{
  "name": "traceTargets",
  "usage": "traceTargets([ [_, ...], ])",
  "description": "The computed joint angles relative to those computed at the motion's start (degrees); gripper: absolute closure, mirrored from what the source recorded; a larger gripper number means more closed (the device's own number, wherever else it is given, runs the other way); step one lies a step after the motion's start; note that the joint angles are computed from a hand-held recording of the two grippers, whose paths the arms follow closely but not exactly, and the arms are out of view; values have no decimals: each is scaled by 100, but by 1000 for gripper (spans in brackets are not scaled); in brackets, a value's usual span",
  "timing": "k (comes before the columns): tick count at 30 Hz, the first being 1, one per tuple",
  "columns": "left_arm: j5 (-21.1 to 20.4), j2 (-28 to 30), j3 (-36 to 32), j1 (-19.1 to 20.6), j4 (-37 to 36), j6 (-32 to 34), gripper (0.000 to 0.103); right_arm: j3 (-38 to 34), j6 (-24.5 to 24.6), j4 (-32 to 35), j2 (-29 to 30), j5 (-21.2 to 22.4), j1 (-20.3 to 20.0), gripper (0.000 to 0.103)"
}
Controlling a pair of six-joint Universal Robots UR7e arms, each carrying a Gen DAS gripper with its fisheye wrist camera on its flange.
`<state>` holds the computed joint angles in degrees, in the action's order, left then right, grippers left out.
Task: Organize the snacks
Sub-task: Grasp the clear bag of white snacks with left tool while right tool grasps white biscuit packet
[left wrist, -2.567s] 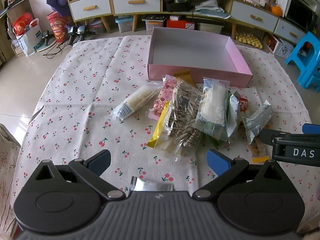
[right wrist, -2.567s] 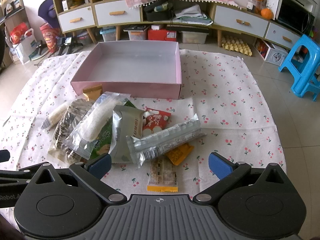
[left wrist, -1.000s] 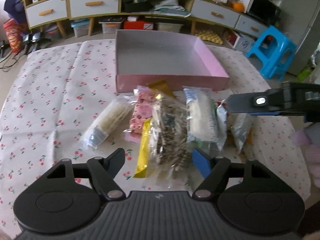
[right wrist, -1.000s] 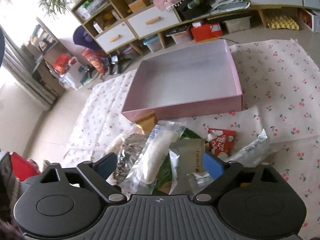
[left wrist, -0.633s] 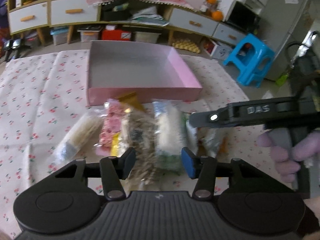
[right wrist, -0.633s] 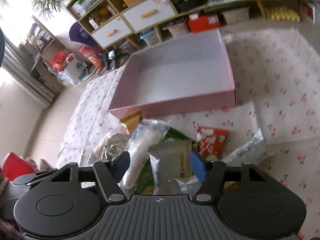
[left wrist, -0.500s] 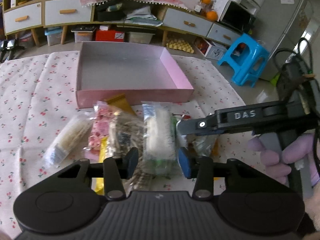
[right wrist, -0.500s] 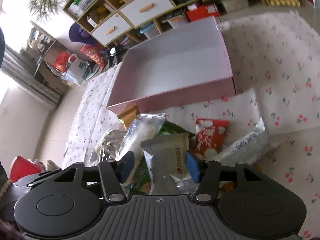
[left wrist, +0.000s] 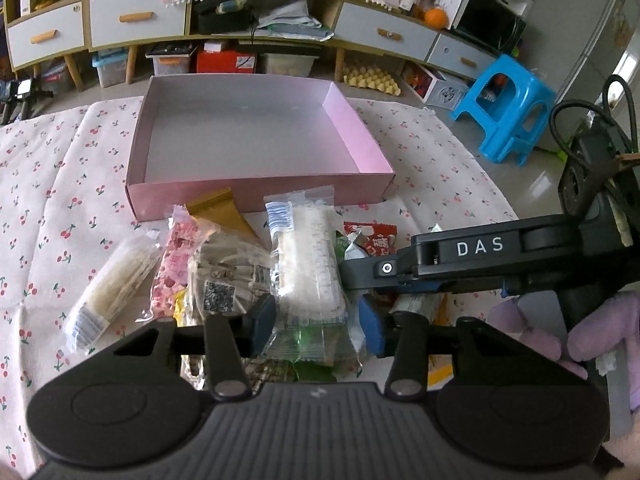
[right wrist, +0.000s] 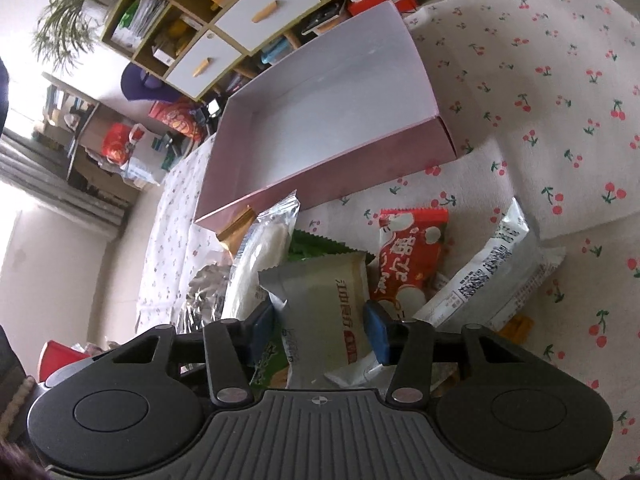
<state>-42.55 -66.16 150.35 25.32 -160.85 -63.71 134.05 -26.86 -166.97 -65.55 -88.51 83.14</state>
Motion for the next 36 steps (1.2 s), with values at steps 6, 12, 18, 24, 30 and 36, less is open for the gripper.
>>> traceTargets([
  [6, -89, 15, 13, 86, -304, 110, 48, 43, 65, -94, 36, 224, -139, 57],
  [12, -140, 12, 20, 173, -511, 1, 51, 79, 327, -323, 61, 131, -49, 72],
  [18, -50, 149, -185, 172, -187, -171, 47, 142, 612, -659, -57, -10, 11, 85],
  [24, 287, 425, -487, 129, 326, -429, 37, 109, 775, -600, -127, -60, 57, 84],
  [30, 623, 567, -929, 34, 1957, -960, 54, 98, 787, -454, -230, -77, -7, 84],
  [36, 575, 429, -933, 41, 2230, -1031, 71, 121, 744, -413, -368, -132, -15, 84],
])
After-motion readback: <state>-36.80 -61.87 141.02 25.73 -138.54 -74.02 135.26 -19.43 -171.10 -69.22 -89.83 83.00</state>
